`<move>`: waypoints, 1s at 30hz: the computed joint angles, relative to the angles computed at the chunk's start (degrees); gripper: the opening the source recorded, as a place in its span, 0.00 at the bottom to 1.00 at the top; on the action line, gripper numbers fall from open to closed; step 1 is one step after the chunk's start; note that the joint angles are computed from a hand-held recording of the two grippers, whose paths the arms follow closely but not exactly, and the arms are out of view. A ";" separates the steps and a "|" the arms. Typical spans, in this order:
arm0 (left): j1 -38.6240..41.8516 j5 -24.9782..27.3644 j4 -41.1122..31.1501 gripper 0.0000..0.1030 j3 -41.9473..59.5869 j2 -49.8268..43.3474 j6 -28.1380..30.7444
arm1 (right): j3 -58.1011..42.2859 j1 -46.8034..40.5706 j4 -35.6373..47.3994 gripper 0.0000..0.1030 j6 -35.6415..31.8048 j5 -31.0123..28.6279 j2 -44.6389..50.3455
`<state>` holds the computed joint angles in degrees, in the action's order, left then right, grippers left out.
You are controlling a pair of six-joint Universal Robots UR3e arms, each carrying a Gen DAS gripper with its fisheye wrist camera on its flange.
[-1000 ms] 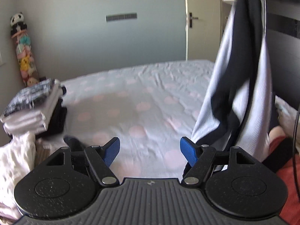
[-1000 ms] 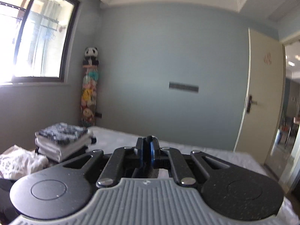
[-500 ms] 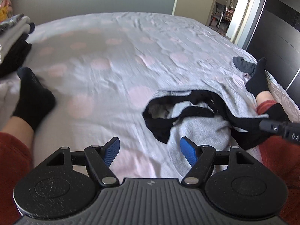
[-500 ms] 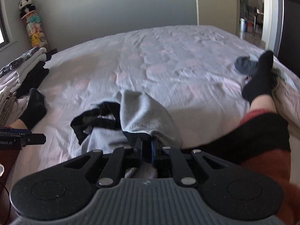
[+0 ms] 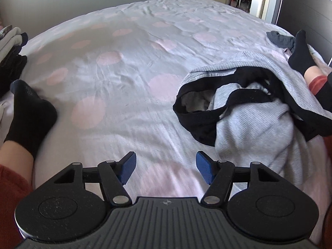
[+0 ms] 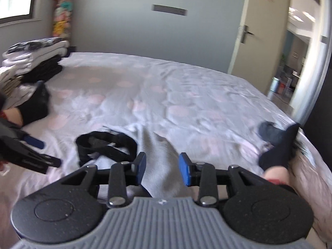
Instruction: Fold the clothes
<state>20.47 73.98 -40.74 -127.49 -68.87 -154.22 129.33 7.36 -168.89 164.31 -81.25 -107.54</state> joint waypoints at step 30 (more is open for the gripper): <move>-4.41 -10.51 20.88 0.64 8.98 -24.84 -4.53 | -20.39 -5.91 -0.17 0.43 -8.22 2.69 25.83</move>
